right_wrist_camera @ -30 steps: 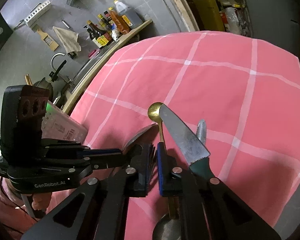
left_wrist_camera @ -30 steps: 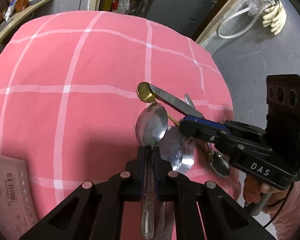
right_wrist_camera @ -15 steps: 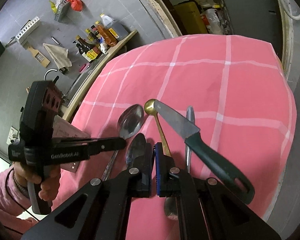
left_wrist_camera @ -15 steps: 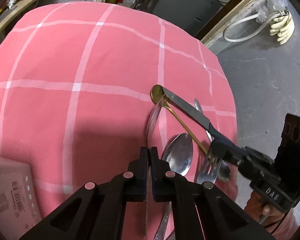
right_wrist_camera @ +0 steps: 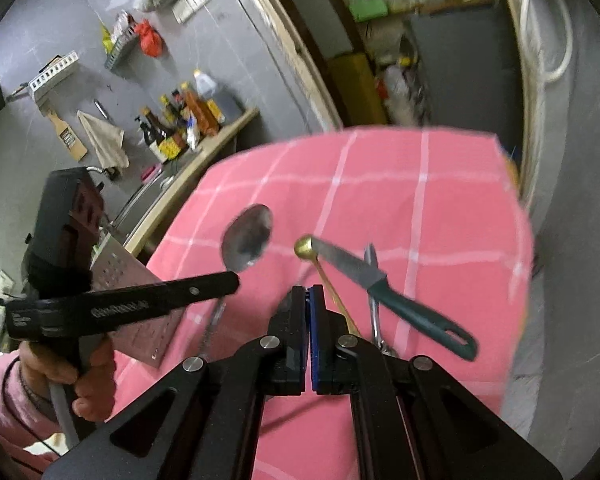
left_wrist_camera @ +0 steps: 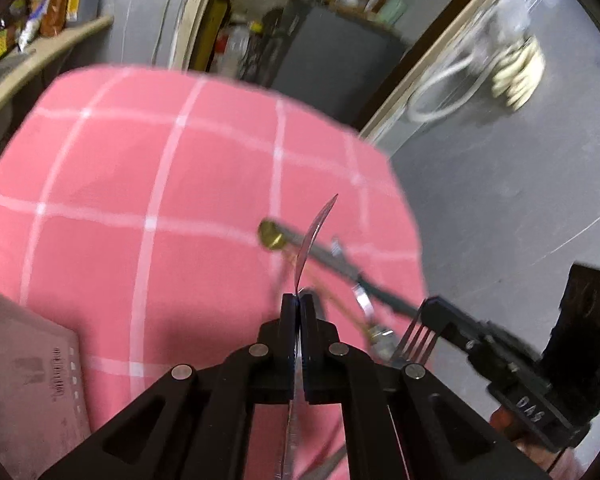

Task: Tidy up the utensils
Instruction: 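Lift the spoon and fork and carry them over the white holder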

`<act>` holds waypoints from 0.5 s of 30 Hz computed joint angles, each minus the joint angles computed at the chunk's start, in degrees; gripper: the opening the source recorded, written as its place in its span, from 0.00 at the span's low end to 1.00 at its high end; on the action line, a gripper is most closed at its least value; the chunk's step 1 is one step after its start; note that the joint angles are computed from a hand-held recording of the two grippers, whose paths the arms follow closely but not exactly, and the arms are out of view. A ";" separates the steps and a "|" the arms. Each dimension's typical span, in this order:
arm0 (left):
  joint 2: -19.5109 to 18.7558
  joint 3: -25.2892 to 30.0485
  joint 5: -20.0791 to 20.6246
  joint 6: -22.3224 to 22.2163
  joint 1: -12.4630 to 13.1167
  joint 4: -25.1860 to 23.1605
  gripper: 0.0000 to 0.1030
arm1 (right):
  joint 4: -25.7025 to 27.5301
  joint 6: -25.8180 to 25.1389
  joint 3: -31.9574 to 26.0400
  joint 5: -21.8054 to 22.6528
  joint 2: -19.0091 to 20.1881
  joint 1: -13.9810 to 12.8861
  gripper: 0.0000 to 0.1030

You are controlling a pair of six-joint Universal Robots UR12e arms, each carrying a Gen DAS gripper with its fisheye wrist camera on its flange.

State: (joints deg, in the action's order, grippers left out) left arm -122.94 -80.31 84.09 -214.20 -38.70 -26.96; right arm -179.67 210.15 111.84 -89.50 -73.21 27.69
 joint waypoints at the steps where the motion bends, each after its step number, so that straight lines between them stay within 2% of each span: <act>1: 0.57 -0.68 0.36 -0.09 0.00 2.00 0.02 | -0.29 -0.22 -0.10 -2.12 -0.48 0.64 0.02; 5: 3.32 -3.88 1.80 -0.95 0.32 10.61 0.02 | -1.29 -1.16 -1.34 -9.79 -2.04 2.93 0.02; 9: 5.93 -6.14 4.22 -1.56 0.84 16.82 0.02 | -2.12 -3.20 -3.97 -16.12 -2.64 5.12 0.02; 15: 10.47 -10.85 6.95 0.05 2.60 24.58 0.02 | -4.58 -8.22 -10.04 -21.19 -1.46 8.33 0.02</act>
State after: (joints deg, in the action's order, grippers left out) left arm -112.46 -91.16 91.04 -214.15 -36.09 -2.39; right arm -184.25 201.93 101.80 -110.69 -74.67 36.02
